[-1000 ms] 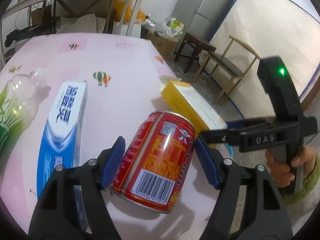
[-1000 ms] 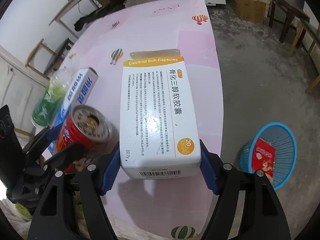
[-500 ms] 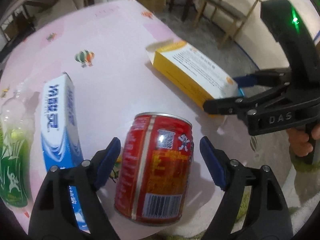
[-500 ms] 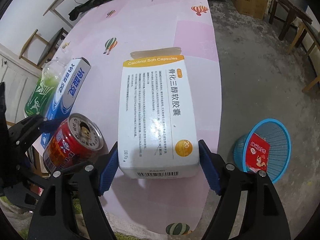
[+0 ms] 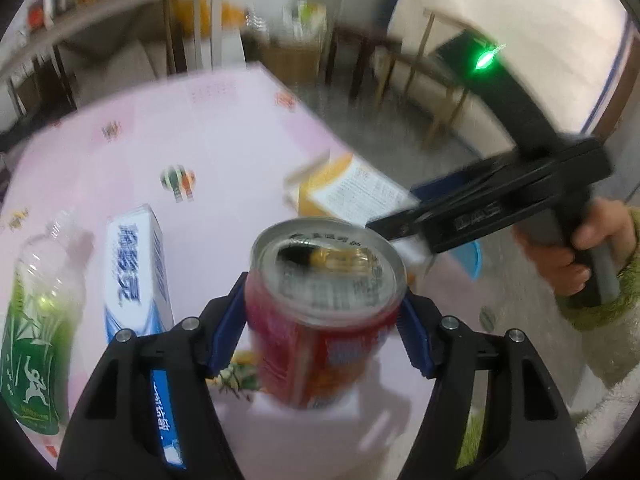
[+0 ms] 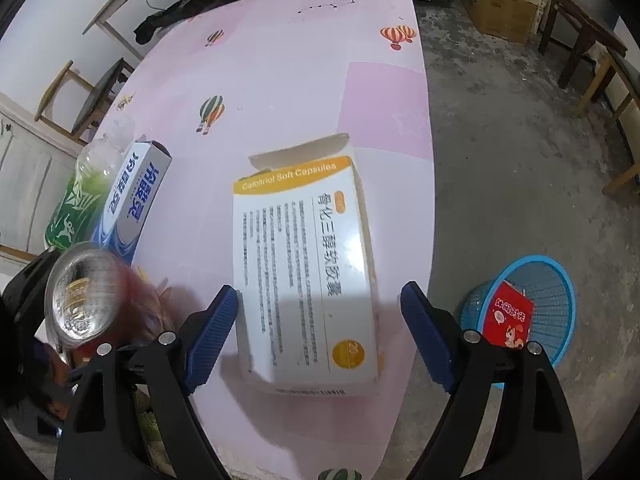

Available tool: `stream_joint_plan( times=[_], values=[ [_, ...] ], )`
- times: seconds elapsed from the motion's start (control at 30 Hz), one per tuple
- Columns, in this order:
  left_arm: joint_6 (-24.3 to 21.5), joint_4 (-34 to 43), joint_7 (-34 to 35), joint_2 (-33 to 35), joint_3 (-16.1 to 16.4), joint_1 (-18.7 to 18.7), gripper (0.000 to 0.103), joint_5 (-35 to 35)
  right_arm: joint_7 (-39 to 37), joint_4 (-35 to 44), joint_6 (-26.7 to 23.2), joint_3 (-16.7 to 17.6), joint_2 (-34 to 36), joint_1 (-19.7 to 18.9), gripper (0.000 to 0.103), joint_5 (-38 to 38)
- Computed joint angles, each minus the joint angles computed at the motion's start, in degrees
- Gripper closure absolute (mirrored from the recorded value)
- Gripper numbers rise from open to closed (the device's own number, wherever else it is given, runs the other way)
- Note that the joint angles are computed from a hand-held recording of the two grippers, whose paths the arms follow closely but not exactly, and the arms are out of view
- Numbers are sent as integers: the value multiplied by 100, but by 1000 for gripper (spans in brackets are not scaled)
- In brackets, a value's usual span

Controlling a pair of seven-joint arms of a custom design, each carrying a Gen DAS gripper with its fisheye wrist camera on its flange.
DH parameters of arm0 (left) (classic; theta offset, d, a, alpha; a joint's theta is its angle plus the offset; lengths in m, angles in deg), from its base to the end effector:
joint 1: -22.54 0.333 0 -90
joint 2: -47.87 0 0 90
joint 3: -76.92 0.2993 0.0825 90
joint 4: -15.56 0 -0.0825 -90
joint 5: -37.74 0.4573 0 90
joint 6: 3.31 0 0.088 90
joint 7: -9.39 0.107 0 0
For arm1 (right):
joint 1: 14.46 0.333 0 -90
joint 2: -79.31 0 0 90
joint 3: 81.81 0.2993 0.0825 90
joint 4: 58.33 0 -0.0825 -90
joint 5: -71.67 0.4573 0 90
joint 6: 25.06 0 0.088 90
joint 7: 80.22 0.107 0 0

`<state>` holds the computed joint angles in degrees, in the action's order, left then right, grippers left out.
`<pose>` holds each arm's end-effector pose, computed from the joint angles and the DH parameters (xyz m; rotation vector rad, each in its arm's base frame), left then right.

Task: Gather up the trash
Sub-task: 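Lift the red can with the left tool while the right tool lifts the white box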

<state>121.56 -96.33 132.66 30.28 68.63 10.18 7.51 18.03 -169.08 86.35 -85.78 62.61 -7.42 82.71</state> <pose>0.5346 -0.2321 0.6461 -1.1240 2.6164 -1.0142 0.5699 0.0395 0.6186 -1.8276 2.0899 -0.0409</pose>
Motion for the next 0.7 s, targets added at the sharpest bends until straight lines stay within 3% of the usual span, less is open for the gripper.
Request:
stream_joint_plan(
  times=[0.1, 0.27, 0.7],
  values=[
    [391, -394, 89, -254, 84, -74, 40, -419, -30, 13, 36, 3, 40, 9, 22, 28],
    [297, -434, -361, -277, 0, 15, 41, -51, -59, 33, 58, 25, 74, 10, 22, 9],
    [337, -481, -364, -382, -30, -7, 41, 344, 14, 40, 78, 61, 64, 20, 22, -127]
  ],
)
